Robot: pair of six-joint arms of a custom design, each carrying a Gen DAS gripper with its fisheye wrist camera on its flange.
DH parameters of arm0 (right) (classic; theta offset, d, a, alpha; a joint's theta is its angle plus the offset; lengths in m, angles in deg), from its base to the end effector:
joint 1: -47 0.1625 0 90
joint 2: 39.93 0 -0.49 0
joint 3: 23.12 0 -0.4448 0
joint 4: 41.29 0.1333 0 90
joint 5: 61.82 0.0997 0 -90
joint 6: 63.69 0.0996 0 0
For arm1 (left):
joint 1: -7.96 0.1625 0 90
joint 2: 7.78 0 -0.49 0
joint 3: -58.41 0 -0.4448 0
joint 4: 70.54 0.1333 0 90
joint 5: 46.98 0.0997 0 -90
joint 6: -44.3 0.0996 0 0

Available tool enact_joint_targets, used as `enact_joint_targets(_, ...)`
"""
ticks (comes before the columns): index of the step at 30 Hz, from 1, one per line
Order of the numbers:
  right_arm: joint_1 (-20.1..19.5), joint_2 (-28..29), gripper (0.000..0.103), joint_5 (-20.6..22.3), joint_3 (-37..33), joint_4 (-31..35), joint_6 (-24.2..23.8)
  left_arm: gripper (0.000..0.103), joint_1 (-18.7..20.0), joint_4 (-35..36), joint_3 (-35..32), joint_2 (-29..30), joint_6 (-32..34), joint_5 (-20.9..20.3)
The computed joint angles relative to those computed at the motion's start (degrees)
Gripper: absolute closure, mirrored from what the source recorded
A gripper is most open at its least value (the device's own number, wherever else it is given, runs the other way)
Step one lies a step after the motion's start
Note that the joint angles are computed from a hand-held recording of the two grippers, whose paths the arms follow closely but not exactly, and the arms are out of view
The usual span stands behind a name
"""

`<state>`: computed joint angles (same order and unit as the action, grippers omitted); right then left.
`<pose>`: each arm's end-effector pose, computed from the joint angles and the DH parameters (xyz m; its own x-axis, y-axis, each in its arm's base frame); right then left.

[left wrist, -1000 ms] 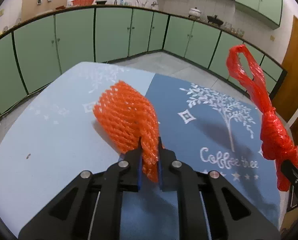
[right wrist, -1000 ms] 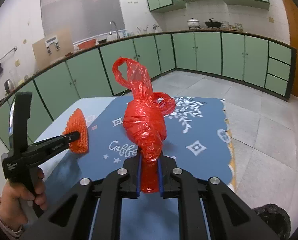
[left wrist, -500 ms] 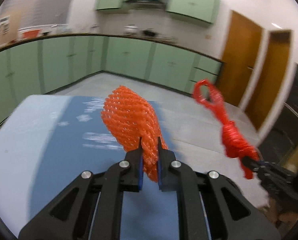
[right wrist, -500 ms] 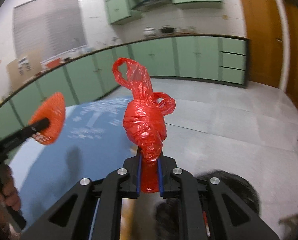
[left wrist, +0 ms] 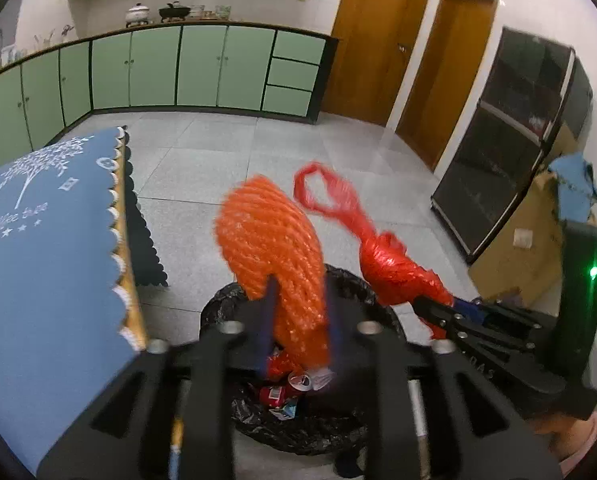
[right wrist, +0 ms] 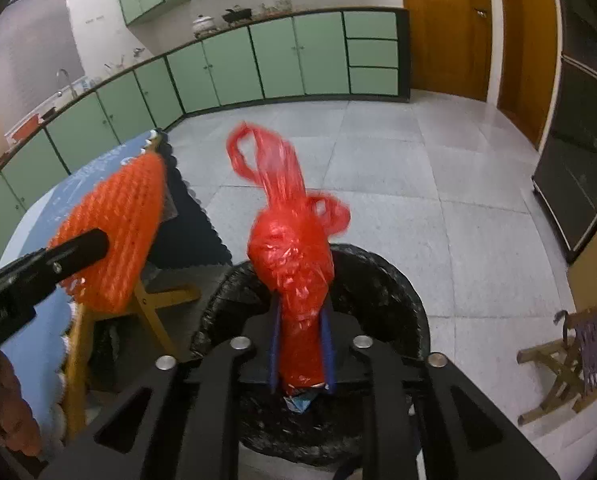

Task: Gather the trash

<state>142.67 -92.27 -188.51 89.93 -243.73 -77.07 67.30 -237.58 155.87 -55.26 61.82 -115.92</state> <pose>0.1368 -0.6310 0.1913 -0.8072 0.2344 0.5417 -0.2549 0.6893 -0.6782 -0.2361 -0.7299 0.1456 -0.7083 0.5503 -0.4421 0.6998 0.6296 -0.3375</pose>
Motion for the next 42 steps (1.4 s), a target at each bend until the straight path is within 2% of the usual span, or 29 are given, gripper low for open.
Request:
enact_joint_targets(3,-0.76,-0.2,0.078,0.95,-0.14,0.28,0.5,0.057,-0.28,-0.25,-0.15,0.5,0.64,0.6)
enact_joint_targets(5,-1.1,-0.55,0.067,1.31,0.06,-0.3,0.67,0.053,-0.46,-0.62,-0.28,0.67,0.86,0.61)
enact_joint_targets(7,-1.04,-0.51,0.063,1.03,0.29,-1.81,0.51,0.051,-0.54,-1.0,-0.67,0.69,1.24,0.68)
enact_joint_targets(9,-0.73,-0.59,0.057,0.21,0.5,-3.27,0.25,0.044,-0.9,-1.96,-0.31,-0.04,1.3,1.23)
enact_joint_targets(11,-0.31,-0.89,0.046,-0.08,1.28,-5.22,-0.33,0.042,-1.18,-4.08,0.39,-0.84,1.31,1.74)
enact_joint_targets(14,1.08,-0.94,0.026,-0.76,1.89,-9.3,-2.5,0.031,-1.9,-8.08,2.15,-3.0,1.5,3.31)
enact_joint_targets(17,2.96,-0.99,0.012,-0.99,2.17,-12.86,-4.78,0.021,-3.25,-12.43,3.99,-4.72,2.92,6.51)
enact_joint_targets(20,4.92,-1.36,0.006,-0.46,2.3,-14.18,-6.04,0.016,-4.53,-15.19,6.1,-7.35,3.9,8.95)
enact_joint_targets(28,9.97,-3.35,0.006,2.5,4.38,-14.19,-5.82,0.012,-7.54,-15.16,12.6,-15.39,0.85,15.69)
enact_joint_targets(32,12.42,-3.77,0.006,2.64,5.45,-14.0,-5.66,0.012,-8.61,-12.74,15.64,-19.37,-2.15,18.46)
enact_joint_targets(42,17.3,-3.64,0.006,1.61,7.84,-14.69,-6.33,0.011,-11.19,-13.89,22.23,-26.42,-2.38,23.76)
